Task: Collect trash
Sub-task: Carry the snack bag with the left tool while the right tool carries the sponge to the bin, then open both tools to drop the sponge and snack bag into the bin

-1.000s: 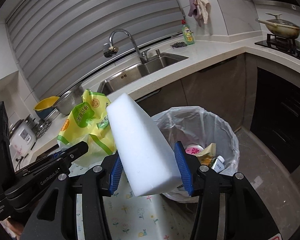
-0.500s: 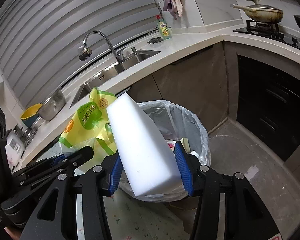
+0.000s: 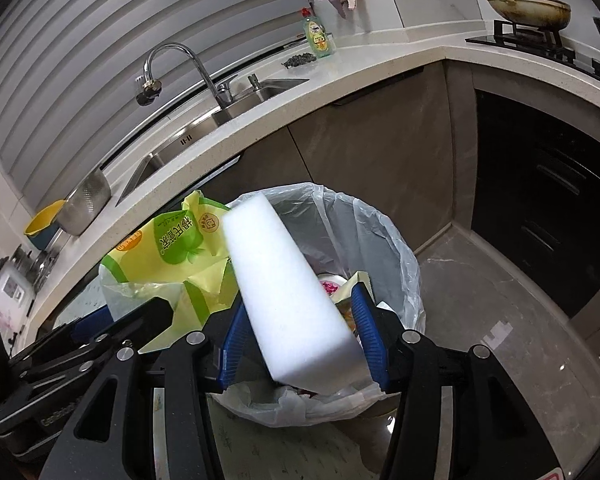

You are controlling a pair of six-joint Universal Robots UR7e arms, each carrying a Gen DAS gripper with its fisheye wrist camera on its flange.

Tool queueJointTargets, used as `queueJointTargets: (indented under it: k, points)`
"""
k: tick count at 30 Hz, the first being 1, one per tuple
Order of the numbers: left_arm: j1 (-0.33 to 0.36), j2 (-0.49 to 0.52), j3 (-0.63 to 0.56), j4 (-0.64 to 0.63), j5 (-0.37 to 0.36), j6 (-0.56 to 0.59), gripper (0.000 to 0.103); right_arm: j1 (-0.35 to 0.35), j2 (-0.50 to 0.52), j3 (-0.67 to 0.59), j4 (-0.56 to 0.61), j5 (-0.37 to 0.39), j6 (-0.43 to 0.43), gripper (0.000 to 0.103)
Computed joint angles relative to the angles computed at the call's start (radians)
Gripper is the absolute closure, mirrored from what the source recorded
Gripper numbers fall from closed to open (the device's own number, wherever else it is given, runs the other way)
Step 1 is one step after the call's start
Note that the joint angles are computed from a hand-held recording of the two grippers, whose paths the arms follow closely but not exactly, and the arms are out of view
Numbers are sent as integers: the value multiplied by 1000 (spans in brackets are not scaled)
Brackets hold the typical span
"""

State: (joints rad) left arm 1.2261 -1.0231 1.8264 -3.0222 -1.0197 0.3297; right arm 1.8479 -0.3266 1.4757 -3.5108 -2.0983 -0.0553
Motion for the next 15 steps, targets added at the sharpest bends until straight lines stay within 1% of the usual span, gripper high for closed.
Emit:
queueJointTargets:
  k: [1, 2, 3, 4, 8, 10, 15]
  points:
    - [4, -5, 0, -8, -5, -5, 30, -1, 4, -7, 5, 1, 0, 53]
    - [8, -12, 1, -11, -12, -11, 29, -2, 7, -12, 8, 3, -1, 51]
    - [11, -16, -1, -12, -12, -17, 27, -2, 10, -18, 9, 3, -1, 47]
    - [14, -22, -2, -12, -19, -28, 27, -3, 13, -22, 8, 4, -2, 46]
    - [27, -47, -7, 2, -55, -72, 26, 4, 17, -28, 7, 2, -5, 46]
    - [29, -56, -12, 29, -75, -94, 26, 7, 14, -21, -4, 0, -8, 46]
    - [16, -60, -1, 42, -78, -84, 26, 15, -9, 22, -48, -15, -8, 45]
